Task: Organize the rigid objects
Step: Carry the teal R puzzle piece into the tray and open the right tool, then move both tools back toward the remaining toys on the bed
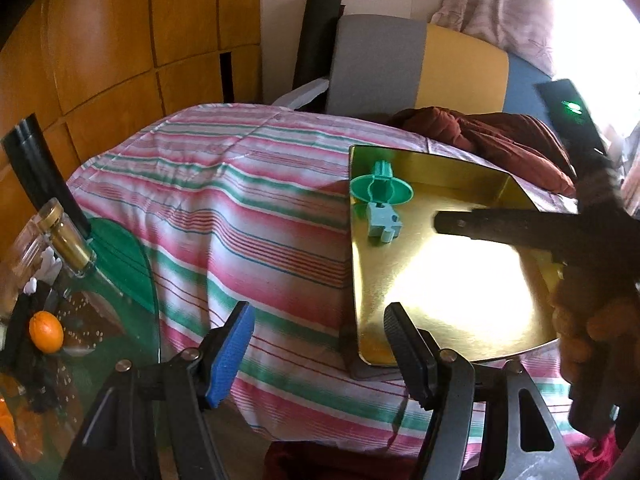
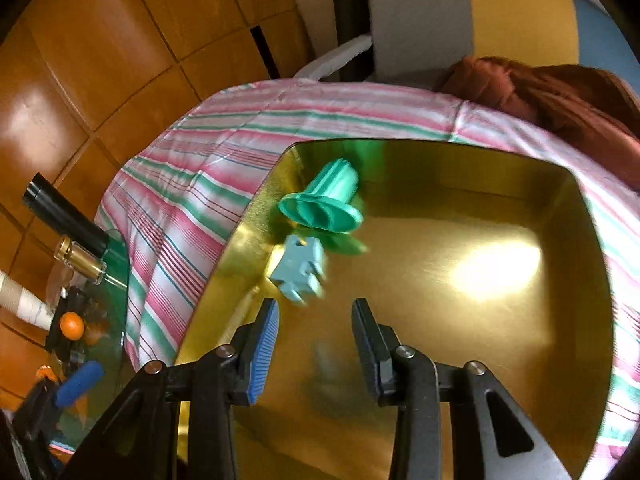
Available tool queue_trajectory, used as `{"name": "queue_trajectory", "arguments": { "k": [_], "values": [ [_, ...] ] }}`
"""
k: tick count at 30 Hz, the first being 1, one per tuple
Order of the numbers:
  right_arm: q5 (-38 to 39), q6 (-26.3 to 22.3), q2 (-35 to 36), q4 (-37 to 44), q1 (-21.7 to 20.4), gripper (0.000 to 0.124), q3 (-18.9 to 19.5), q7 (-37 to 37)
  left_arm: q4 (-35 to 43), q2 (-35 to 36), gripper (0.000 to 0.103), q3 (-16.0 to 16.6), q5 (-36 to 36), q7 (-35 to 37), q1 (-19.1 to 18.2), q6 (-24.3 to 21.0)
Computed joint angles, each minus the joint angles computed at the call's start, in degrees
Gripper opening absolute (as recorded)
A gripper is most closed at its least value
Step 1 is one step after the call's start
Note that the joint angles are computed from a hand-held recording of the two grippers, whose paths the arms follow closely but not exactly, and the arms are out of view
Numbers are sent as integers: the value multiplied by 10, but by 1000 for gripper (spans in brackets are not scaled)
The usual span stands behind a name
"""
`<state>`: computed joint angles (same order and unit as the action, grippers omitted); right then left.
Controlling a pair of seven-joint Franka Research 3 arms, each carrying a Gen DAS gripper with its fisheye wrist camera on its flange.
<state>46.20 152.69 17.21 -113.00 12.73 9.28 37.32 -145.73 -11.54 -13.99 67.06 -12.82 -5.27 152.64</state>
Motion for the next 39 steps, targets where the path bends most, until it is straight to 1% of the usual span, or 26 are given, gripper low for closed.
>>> {"name": "queue_trajectory", "arguments": {
  "k": [4,6,8,12,16,22,27,31,34,36,37,39],
  "values": [
    [52,33,-41,-45,-19,37,3,-73,4,-3,68,-4,0,12,-5,-6],
    [80,44,-59,-63,-26,37,-3,-103,9,-2,76,-7,1,17,-7,-10],
    [110,52,-76,-79,-35,38,-15,-133,13,-2,77,-9,7,16,-10,-13],
    [141,69,-91,-94,-47,38,-39,-158,25,7,77,-11,8,28,-17,-15],
    [158,96,-97,-99,-68,38,-64,-170,43,23,77,-10,10,47,-26,-9],
    [156,123,-92,-90,-106,38,-89,-148,74,51,77,-7,6,74,-40,3],
    [157,150,-76,-68,-146,38,-103,-127,94,70,77,-3,-6,102,-51,17],
    [180,178,-52,-43,-181,39,-103,-126,121,89,77,-4,-11,139,-62,16],
    [221,199,-26,-16,-213,40,-94,-131,141,102,77,-2,-6,161,-70,33],
    [236,210,-11,-4,-228,40,-91,-118,159,116,77,-1,-6,184,-77,41],
    [227,210,-2,0,-233,40,-100,-80,173,128,77,-2,-11,201,-82,45],
    [151,185,7,4,-225,40,-130,40,196,149,77,1,-23,234,-90,62]
  ]
}}
